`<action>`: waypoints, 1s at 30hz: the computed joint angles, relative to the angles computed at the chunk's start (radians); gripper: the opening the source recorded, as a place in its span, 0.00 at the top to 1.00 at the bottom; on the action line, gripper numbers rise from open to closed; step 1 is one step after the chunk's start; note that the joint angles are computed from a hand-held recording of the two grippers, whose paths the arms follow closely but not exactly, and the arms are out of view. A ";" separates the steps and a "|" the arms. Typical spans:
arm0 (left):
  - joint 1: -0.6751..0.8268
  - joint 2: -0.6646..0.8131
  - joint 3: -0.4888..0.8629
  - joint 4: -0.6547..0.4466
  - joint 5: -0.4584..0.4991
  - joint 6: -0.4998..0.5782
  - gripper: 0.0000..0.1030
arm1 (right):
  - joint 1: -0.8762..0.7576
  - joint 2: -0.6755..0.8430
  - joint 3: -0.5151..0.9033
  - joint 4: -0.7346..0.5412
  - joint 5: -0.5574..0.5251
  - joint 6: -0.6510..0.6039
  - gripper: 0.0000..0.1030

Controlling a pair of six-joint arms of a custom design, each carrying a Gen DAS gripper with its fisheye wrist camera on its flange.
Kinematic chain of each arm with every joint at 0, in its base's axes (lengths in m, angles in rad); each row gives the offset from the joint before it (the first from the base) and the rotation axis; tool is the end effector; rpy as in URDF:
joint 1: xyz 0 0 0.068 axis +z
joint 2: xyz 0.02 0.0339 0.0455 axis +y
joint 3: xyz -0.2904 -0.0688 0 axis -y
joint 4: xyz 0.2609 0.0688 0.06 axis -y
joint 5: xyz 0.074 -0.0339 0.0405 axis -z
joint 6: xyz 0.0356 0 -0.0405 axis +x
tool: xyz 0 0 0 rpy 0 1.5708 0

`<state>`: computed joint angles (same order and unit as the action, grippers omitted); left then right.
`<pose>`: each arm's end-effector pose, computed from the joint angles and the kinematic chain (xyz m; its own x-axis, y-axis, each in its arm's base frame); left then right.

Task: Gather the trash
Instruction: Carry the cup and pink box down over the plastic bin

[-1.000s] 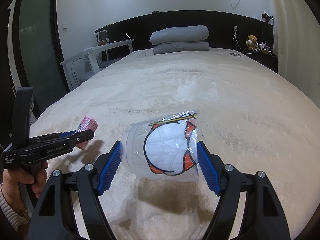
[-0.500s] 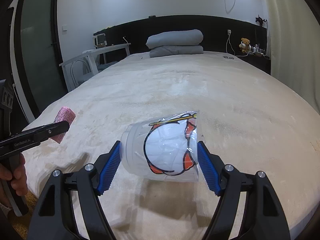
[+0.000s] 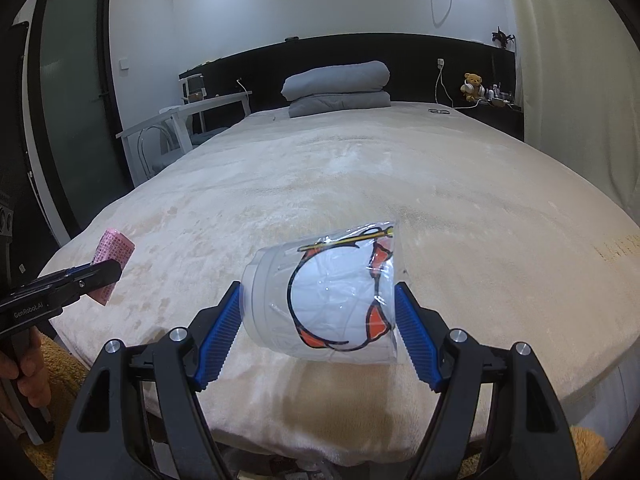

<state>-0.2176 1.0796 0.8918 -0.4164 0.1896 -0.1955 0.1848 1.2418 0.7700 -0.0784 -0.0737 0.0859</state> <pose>0.2331 -0.0584 0.3179 -0.6147 -0.0595 -0.7865 0.2488 0.9316 -0.2649 0.2739 0.0539 0.2659 -0.5331 -0.0126 -0.8460 -0.2000 0.9734 0.1115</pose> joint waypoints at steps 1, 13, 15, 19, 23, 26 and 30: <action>-0.006 -0.019 -0.011 -0.005 -0.004 -0.006 0.68 | 0.006 -0.018 -0.012 -0.005 0.005 0.006 0.28; -0.163 -0.256 -0.119 -0.094 -0.113 -0.097 0.68 | 0.102 -0.307 -0.174 -0.122 0.077 0.043 0.28; -0.203 -0.296 -0.132 -0.114 -0.141 -0.120 0.68 | 0.126 -0.360 -0.196 -0.152 0.092 0.054 0.28; -0.317 -0.365 -0.152 -0.162 -0.228 -0.170 0.68 | 0.201 -0.446 -0.228 -0.209 0.144 0.077 0.28; -0.398 -0.421 -0.170 -0.201 -0.272 -0.225 0.68 | 0.296 -0.519 -0.248 -0.274 0.201 0.114 0.28; -0.481 -0.453 -0.179 -0.235 -0.325 -0.272 0.68 | 0.329 -0.553 -0.253 -0.312 0.206 0.143 0.28; -0.549 -0.488 -0.207 -0.260 -0.334 -0.334 0.68 | 0.323 -0.576 -0.261 -0.360 0.162 0.188 0.28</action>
